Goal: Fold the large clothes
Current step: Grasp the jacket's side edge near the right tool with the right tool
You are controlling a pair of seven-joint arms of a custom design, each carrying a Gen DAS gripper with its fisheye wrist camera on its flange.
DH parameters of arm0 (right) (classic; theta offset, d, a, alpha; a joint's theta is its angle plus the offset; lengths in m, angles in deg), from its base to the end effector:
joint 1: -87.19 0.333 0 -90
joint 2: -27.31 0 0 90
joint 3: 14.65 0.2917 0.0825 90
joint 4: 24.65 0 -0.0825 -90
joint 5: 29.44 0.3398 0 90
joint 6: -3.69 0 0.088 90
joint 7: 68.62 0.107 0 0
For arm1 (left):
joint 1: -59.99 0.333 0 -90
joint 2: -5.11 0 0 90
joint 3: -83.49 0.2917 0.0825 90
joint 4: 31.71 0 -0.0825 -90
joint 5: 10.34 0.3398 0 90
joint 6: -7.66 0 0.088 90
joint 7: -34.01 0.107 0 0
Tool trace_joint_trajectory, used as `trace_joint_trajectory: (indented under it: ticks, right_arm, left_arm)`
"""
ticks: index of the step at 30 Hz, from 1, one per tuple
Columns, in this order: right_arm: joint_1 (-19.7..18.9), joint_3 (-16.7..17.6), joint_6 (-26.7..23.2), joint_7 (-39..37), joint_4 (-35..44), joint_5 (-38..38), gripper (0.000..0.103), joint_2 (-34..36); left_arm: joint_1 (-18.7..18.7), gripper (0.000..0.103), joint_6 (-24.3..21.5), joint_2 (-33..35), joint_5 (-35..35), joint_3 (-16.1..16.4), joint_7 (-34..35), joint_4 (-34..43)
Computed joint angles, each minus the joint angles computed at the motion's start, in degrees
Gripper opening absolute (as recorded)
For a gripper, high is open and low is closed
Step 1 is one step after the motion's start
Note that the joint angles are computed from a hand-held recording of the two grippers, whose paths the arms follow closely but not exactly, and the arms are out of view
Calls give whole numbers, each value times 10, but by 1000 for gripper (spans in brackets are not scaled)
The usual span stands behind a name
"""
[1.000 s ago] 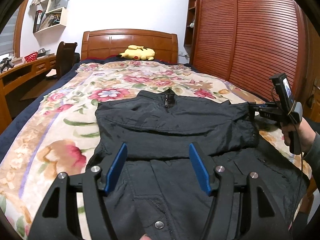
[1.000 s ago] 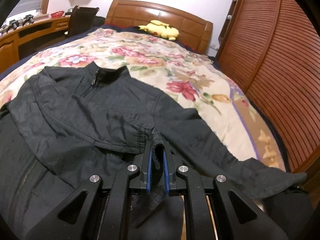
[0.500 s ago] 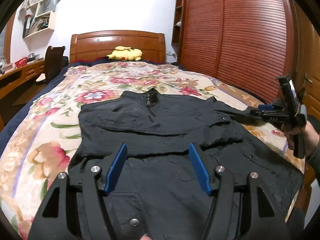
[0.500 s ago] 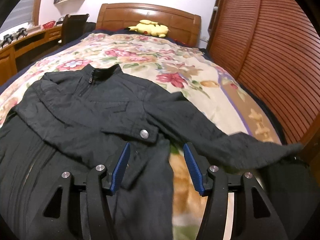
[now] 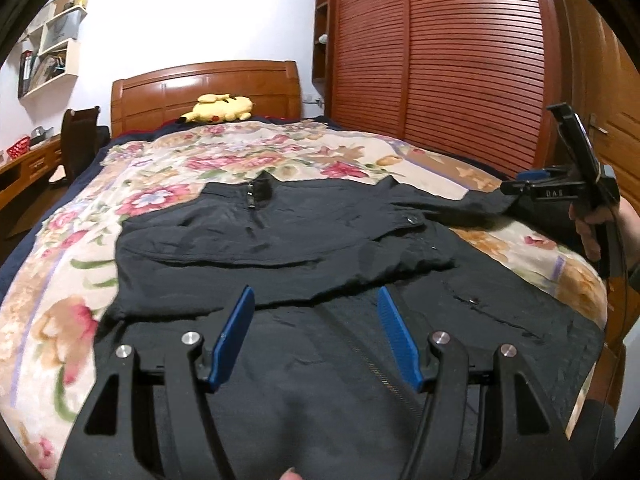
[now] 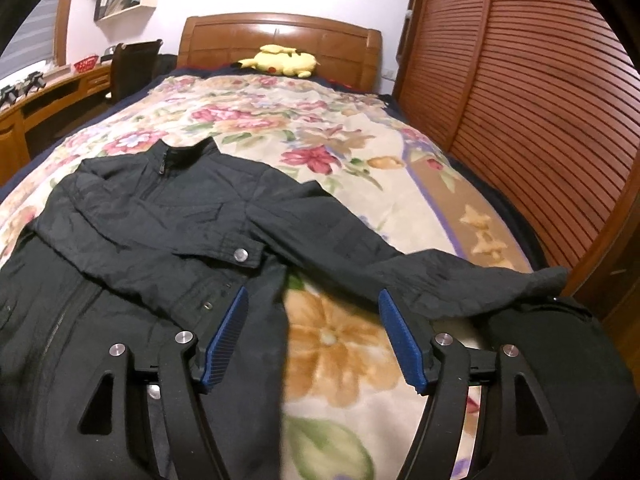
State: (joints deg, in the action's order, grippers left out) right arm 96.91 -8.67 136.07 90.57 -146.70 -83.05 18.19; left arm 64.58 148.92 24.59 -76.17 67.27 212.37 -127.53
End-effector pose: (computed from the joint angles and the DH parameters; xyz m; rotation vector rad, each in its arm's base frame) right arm 0.4871 0.1228 0.5133 -1.4711 2.1962 -1.1418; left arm 0.6327 -0.1066 0.4587 -0.8103 2.3890 -1.4054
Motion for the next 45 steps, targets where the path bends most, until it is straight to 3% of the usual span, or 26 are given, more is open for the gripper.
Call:
trace_joint_trajectory:
  ticks: [7,16,29,34,37,39,42,45]
  right_arm:
    - [-25,-7,-11,-9,-49,12,69,-59]
    - [-102,-23,-33,-20,-88,26,69,-133]
    - [-190,-59,-16,-12,-80,86,69,-119]
    - [-199,-66,-14,-11,-65,107,62,-89]
    - [-199,-65,-41,-7,-53,107,52,-71]
    - [-199,-57,-92,3,-37,104,42,-56]
    - [-190,-75,-62,7,-52,109,20,-63]
    - [-181,-63,-73,4,-42,80,15,-58]
  left_arm:
    - [-13,64,1,-19,-12,-4,24,-35]
    - [-28,64,-3,-20,-12,2,18,-39]
    - [-25,64,-9,-8,6,1,-4,-27]
    - [-24,64,-7,-6,11,-1,-6,-26]
    - [-23,64,-6,-5,13,-2,-6,-26]
    - [-23,64,-3,-6,13,-3,-5,-26]
    - [-21,64,-3,-4,15,-3,-4,-24]
    - [-18,64,-3,-2,17,-2,-6,-22]
